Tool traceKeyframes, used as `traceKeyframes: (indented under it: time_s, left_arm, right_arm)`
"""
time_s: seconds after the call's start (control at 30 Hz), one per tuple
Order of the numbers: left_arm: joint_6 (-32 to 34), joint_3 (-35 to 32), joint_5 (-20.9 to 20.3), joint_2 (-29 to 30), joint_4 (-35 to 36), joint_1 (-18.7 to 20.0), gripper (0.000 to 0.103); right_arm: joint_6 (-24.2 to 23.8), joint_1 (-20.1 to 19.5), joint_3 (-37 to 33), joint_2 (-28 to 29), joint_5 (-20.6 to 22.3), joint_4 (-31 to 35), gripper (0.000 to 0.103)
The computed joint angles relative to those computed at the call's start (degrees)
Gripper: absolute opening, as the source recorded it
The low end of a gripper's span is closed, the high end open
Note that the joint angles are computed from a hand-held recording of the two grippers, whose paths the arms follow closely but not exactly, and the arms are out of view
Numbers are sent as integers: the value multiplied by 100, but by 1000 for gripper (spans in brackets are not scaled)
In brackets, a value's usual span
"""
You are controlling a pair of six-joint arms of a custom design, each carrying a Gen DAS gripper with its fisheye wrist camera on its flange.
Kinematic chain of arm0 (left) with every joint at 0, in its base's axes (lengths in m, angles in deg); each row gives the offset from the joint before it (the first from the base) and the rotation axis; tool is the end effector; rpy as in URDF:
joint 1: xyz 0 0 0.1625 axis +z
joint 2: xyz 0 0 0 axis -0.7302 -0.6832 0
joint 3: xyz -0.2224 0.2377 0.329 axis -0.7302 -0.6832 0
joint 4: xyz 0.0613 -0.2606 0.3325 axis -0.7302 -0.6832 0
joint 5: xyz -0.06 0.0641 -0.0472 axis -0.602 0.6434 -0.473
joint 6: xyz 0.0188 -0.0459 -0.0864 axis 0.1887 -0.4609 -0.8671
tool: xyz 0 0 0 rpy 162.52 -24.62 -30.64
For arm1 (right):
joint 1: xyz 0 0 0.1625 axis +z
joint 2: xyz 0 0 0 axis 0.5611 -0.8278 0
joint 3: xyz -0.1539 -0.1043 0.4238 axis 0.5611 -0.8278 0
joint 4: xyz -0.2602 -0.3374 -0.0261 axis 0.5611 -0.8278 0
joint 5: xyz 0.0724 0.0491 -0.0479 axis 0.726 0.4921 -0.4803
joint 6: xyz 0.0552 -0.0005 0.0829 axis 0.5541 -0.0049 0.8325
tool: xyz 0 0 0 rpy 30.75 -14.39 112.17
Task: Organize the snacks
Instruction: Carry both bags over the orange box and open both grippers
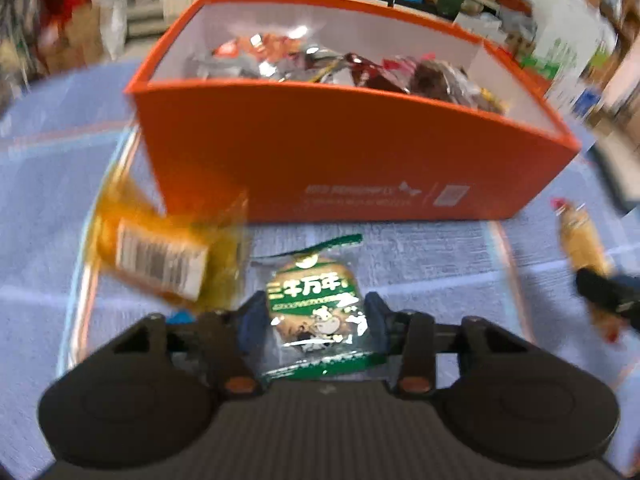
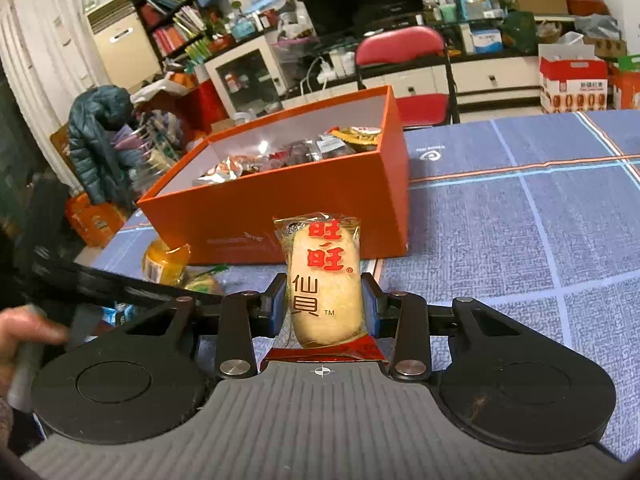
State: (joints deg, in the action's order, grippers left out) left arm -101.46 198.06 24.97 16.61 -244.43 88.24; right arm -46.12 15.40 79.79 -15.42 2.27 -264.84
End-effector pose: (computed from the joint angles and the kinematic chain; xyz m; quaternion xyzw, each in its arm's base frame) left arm -0.2567 -0.4798 -0.0996 0.1797 0.9361 -0.1943 0.2317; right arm -0.1015 -0.3784 0.2589 0.1437 -0.8861 0.4049 0.1738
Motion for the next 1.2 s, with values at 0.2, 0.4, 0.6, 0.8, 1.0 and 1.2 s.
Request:
traceKeyframes:
  time_s: [0.2,0.4,0.6,0.8,1.0,1.2]
  left_arm:
    - [-63,885,-503,-690,-811,-170,45]
    - [432,605,-548,-1100,-891,-251,45]
    - [1183,-523,-478,-783,-690,5,45]
    - [1605,-1327,-156,-338,-254,286,68]
    - [1912,-506,-113,-734,-1055,154,74]
    - [1279,949,300,-1331,-1621,62,79]
  right_arm:
    - [-110,176,184,-189,18,22,20]
    - [167,917,-46,-315,-158,106,20]
    - [351,2156,-1273,506,-1101,-50,20]
    - [457,2583,-2202,1235,-1786,365,29]
    - [213,2555,-1518,931,-1382,-218,55]
    - [358,2269,-539,795,-970,11,68]
